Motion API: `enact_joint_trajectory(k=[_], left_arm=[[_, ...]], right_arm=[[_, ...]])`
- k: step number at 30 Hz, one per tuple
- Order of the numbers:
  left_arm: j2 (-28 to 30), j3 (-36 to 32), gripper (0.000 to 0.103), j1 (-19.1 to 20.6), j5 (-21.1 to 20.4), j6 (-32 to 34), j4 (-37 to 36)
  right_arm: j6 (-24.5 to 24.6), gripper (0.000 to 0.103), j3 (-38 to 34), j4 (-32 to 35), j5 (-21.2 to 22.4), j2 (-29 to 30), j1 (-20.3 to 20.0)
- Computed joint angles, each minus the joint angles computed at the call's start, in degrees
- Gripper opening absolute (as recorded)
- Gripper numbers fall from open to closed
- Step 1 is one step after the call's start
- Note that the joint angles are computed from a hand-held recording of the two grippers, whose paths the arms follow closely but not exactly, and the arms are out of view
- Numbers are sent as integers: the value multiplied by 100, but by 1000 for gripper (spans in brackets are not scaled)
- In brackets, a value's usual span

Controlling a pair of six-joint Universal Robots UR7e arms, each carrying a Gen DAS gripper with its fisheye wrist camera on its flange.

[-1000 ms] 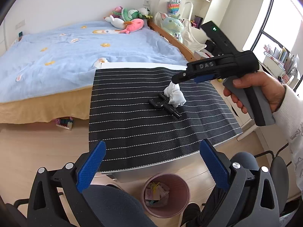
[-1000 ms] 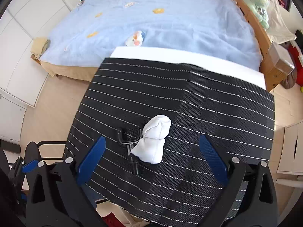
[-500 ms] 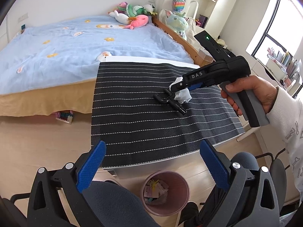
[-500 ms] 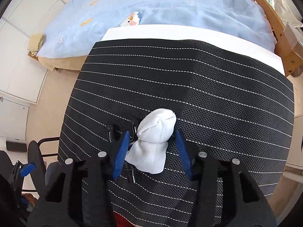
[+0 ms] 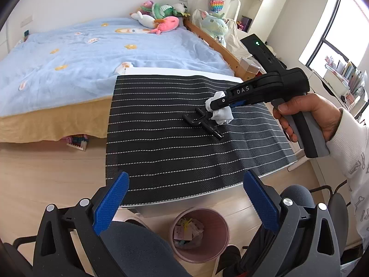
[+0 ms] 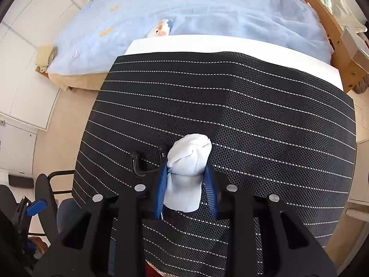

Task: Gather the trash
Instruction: 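Close the right tool on the white sock, then grasp the black Y-shaped holder with the left tool while the right tool holds the sock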

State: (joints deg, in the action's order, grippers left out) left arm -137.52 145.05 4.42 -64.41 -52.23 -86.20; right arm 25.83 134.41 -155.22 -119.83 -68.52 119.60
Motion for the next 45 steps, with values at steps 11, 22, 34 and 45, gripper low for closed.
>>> enact_joint_trajectory(k=[11, 22, 34, 45], left_arm=[[1019, -137, 95, 307, 64, 324, -995], [2602, -469, 95, 1107, -368, 527, -2349], [4162, -771, 95, 2011, -464, -166, -2992], [5078, -797, 85, 2176, -304, -596, -3232]], right_arm=[[326, 30, 546, -44, -76, -882, 374], [582, 30, 1068, 14, -191, -1720, 472], [684, 30, 1330, 149, -266, -2344, 567], [608, 30, 1532, 95, -198, -2684, 442]])
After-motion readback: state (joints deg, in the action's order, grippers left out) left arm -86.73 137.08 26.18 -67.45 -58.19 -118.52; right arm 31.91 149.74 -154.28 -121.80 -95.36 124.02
